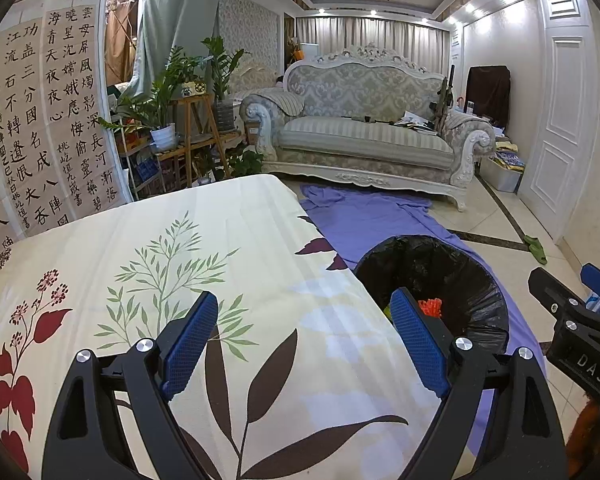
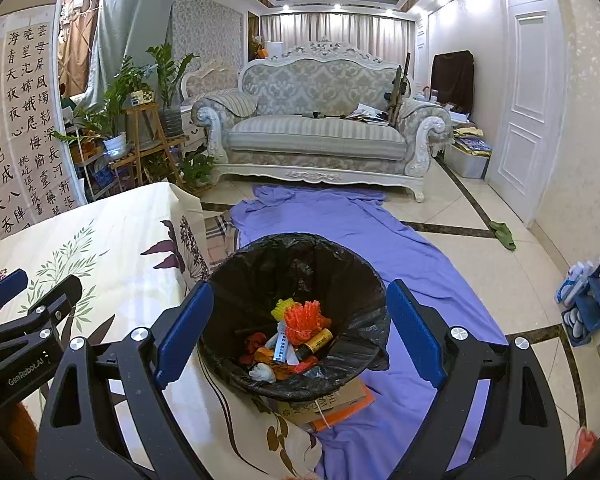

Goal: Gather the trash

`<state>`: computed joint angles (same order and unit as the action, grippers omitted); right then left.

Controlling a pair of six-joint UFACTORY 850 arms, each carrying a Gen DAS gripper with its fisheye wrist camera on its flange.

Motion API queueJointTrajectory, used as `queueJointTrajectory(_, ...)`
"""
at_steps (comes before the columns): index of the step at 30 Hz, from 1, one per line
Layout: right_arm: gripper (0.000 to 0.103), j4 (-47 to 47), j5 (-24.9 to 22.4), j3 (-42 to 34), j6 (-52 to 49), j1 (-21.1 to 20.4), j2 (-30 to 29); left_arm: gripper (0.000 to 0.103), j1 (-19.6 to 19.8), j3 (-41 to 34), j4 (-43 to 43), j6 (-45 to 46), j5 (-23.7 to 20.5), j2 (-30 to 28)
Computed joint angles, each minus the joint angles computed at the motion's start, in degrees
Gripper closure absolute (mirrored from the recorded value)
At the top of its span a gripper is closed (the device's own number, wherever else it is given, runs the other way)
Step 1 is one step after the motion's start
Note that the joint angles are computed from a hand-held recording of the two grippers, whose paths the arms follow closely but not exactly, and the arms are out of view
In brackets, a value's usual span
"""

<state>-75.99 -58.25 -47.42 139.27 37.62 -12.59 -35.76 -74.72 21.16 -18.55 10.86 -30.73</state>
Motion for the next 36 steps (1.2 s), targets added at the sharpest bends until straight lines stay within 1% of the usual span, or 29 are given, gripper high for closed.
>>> queueJointTrajectory(19, 0.017, 0.0, 0.0, 0.0, -0.1, 0.0, 0.1, 0.018, -0.2, -0.2, 1.8, -2.0, 0.0, -0.5)
queueJointTrajectory(28, 0.017, 0.1, 0.0, -0.1, -0.2, 0.0, 0.0, 0.018, -0.5, 0.2, 0.7, -1.2, 0.2, -0.4)
queueJointTrajectory(36, 0.017, 0.1, 0.0, -0.1, -0.3, 0.0, 0.0, 0.018, -0.4, 0.0, 1.4, -1.8, 0.0, -0.5)
